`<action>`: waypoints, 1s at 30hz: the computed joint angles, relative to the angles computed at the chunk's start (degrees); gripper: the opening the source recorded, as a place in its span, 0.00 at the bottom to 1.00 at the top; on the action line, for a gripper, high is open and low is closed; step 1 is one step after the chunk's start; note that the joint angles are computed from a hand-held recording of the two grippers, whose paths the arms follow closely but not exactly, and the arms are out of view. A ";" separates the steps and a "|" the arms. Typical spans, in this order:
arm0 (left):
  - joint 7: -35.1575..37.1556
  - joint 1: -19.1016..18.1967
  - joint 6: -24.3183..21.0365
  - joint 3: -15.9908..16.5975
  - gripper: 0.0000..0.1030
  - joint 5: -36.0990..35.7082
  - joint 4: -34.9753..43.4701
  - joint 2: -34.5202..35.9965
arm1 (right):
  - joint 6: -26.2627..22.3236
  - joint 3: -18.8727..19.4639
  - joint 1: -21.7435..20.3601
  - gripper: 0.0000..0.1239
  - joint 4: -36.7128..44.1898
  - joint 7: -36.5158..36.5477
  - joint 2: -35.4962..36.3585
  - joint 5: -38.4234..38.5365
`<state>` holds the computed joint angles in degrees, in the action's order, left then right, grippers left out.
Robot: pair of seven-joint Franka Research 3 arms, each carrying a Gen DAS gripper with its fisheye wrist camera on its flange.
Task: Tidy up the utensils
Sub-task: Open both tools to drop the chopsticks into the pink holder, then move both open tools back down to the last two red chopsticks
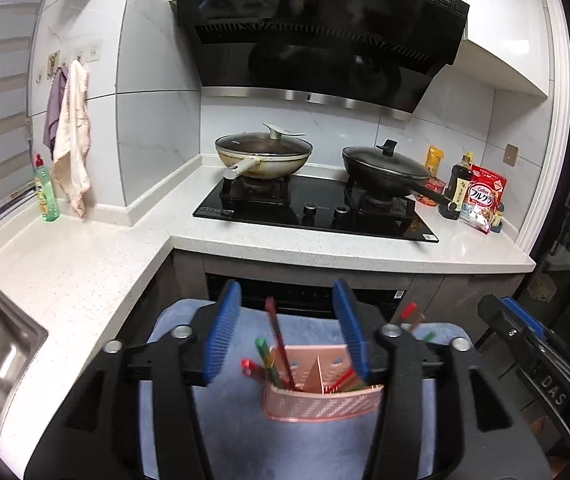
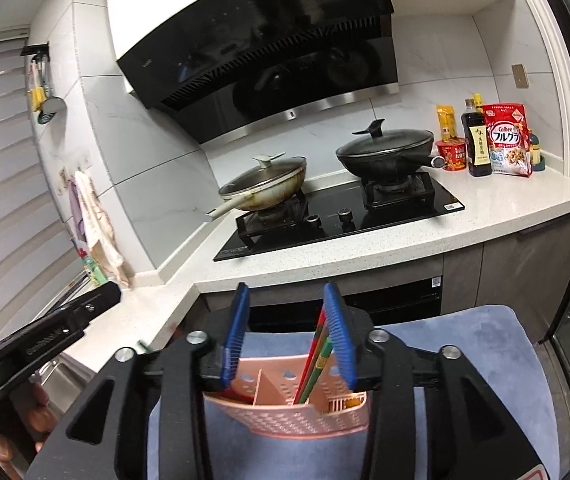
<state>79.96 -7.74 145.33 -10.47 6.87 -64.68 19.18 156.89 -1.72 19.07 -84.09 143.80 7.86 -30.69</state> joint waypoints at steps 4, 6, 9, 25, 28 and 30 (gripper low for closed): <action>-1.52 -0.43 2.55 0.86 0.54 3.28 -8.19 -5.83 | -0.12 1.18 0.28 0.39 -4.13 0.71 -3.78 -1.35; -0.18 0.19 2.09 0.26 0.54 2.18 -11.26 -8.22 | -0.03 2.39 -0.07 0.40 -6.96 0.66 -6.16 -1.62; -0.14 0.42 2.77 0.30 0.55 2.19 -16.42 -11.95 | 0.29 4.40 -1.14 0.42 -10.87 1.70 -9.34 -2.56; 0.85 0.43 5.80 1.87 0.62 -1.01 -40.34 -27.48 | -0.78 15.04 -8.53 0.46 -29.85 5.48 -23.53 -1.56; 0.59 0.32 5.97 2.27 0.62 -1.45 -44.16 -29.95 | -0.43 16.08 -9.45 0.46 -32.97 5.64 -25.86 0.30; 0.58 0.17 5.93 2.67 0.62 -2.01 -46.61 -31.55 | -0.10 16.78 -10.13 0.46 -34.99 5.54 -27.36 1.64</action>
<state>80.55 -7.57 151.26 -7.80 4.87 -111.29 -12.37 156.79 15.05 8.94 -119.08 149.34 -19.50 -29.05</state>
